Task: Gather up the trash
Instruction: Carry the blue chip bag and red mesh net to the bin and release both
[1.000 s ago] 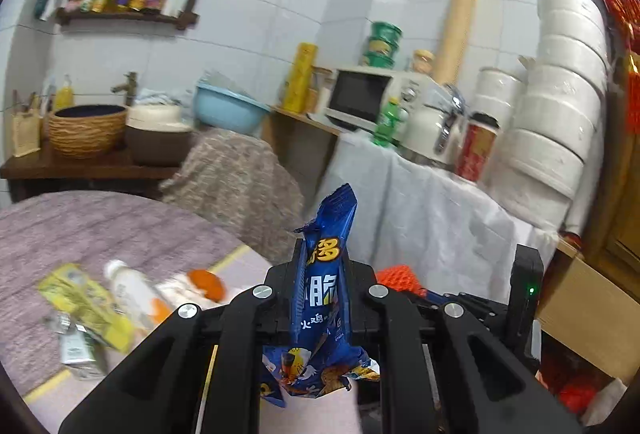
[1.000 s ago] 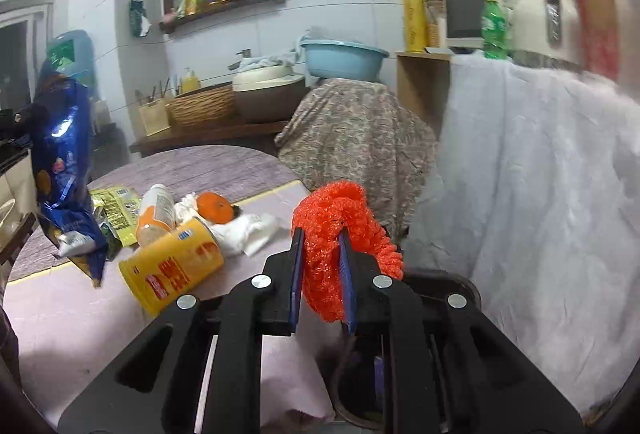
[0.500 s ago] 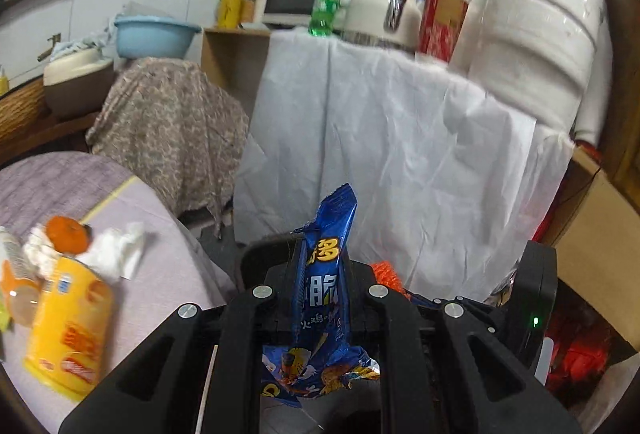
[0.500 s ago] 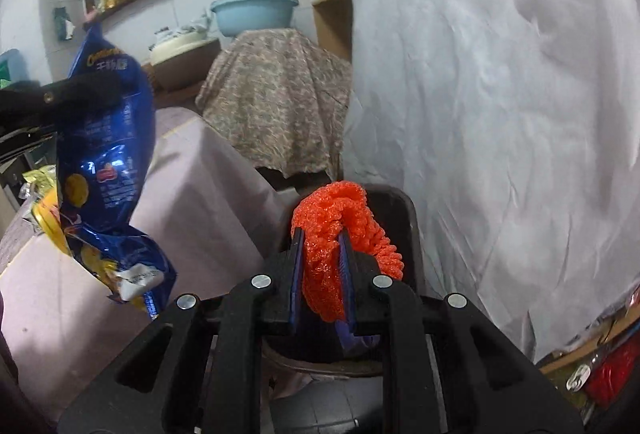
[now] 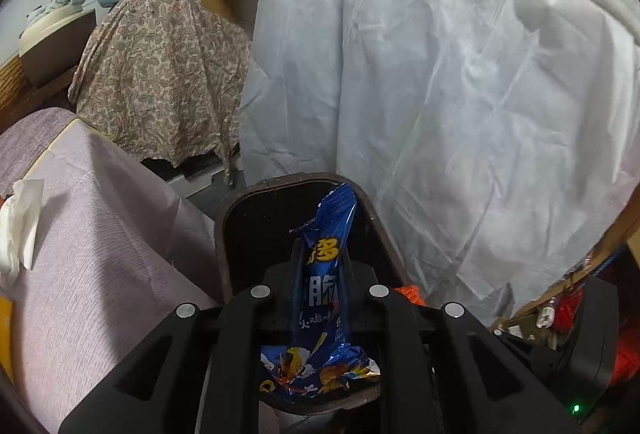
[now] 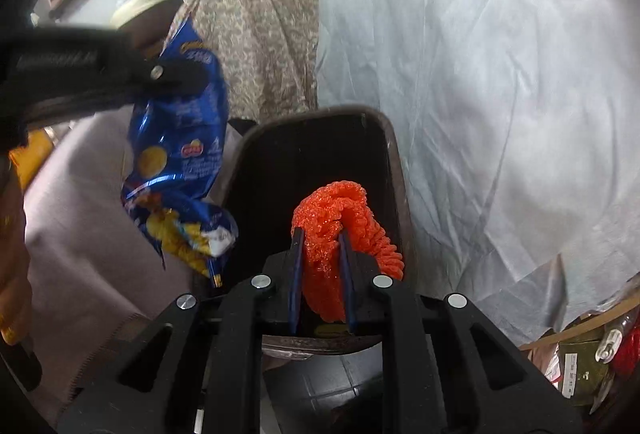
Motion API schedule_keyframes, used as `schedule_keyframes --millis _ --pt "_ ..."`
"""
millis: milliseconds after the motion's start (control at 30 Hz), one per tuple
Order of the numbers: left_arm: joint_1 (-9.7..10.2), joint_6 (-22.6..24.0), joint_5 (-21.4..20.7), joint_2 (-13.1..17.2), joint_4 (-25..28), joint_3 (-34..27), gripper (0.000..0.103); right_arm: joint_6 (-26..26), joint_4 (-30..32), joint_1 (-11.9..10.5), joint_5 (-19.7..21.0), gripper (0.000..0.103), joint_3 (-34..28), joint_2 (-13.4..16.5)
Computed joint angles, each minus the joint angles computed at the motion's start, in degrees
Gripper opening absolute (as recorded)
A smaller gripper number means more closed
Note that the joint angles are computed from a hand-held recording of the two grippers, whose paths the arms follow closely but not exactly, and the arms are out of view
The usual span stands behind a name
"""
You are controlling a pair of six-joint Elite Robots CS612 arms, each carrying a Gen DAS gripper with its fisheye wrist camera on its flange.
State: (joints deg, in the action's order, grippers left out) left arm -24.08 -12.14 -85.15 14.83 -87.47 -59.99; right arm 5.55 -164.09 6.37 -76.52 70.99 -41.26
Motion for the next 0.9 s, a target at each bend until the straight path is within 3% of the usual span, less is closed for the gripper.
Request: schedule_keyframes --millis 33,100,167,200,500,900 --pt "-0.07 0.1 0.4 -0.1 0.1 0.3 0.024 0.0 0.1 0.0 0.3 0.019 -0.1 0.2" --pt "-0.04 -0.1 0.4 0.1 -0.5 0.2 0.043 0.0 -0.5 0.1 0.5 0.033 -0.2 0.5" --pt "-0.22 -0.2 1.5 0.6 -1.7 -0.6 0.059 0.4 -1.4 0.5 -1.7 0.064 -0.5 0.8" --pt "-0.26 -0.3 1.8 0.8 -2.3 -1.1 0.066 0.6 -2.7 0.4 -2.0 0.067 0.2 0.6" --pt "-0.07 0.2 0.5 1.9 -5.0 -6.9 0.084 1.3 -3.4 0.8 -2.6 0.068 1.9 -1.1" --pt "1.45 -0.1 2.0 4.7 -3.3 -18.0 0.088 -0.8 -5.3 2.0 -0.2 0.068 2.8 -3.0"
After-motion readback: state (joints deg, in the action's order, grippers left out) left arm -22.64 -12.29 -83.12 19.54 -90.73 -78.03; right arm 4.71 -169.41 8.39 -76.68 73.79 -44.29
